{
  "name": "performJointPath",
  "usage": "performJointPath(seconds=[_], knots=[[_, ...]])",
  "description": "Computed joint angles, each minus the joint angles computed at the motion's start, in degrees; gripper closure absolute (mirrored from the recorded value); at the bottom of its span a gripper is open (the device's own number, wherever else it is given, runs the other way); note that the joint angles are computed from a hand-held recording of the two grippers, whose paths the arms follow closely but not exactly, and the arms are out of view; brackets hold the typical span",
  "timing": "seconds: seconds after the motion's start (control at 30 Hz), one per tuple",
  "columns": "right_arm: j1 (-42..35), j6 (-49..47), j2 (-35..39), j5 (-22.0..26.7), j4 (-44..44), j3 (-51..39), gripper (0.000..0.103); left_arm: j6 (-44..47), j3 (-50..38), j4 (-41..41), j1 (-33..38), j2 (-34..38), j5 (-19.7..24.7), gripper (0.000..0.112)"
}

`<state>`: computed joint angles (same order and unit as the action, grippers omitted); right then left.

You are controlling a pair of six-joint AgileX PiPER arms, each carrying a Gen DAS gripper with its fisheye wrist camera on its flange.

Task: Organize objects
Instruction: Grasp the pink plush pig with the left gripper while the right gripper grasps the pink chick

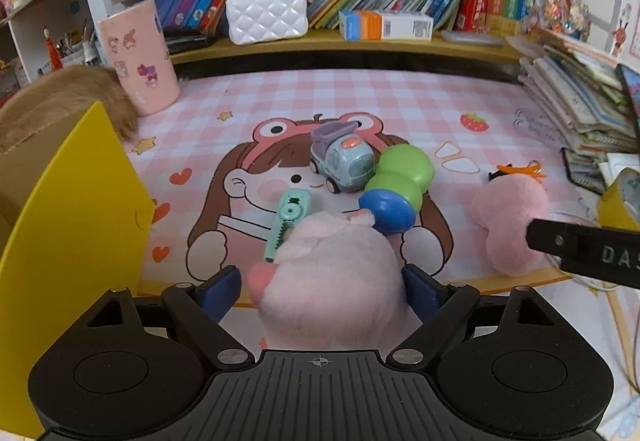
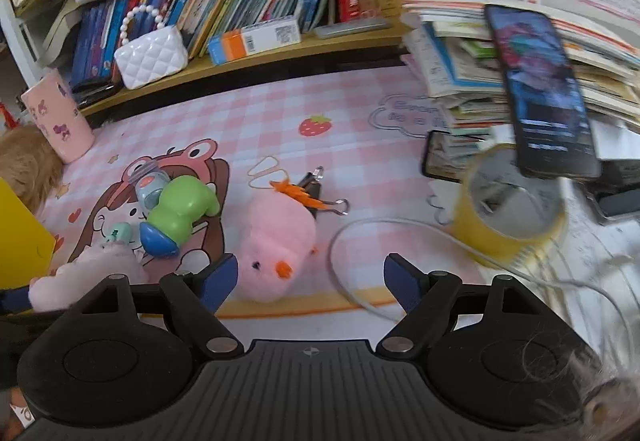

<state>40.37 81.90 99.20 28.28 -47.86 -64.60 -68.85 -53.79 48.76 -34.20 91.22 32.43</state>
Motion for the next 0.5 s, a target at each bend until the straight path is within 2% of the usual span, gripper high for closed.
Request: performJointPath(seconds=[0.2,0.27,0.33,0.4,0.43,0.47,0.5], knots=[[-2.86,-7.6,4.28,-6.34,3.78,-2.94,0.024,0.58,-1.91,-0.25,-0.23,2.69,1.44,0.024],[-3.32,-8.84,5.38,-8.15,3.97,-3.73,0.024,0.3,-1.92,0.24,-0.35,2.91,1.5,0.029],[-3.72,-9.55,6.51,-9.49,3.79,-4.79,0.024,1.24,-1.9,-0.81,0.09,2.78,0.71,0.04],[-3.81,-10.91,7.64,-9.46,4.77,-6.12,0.026,1.42,-2.0,-1.39,0.24,2.65,0.66,0.042],[-3.78,-11.96,8.28,-8.8,5.8,-7.08,0.028,1.27,-1.94,-1.3,0.21,2.56,0.78,0.044],[-3.88,-13.44,8.78,-8.33,7.16,-7.82,0.037,1.12,-1.92,-1.24,0.1,2.48,1.03,0.045],[-4.27,-16.93,9.24,-8.09,10.48,-8.61,0.052,0.98,-1.78,-1.23,0.07,2.3,1.1,0.046]])
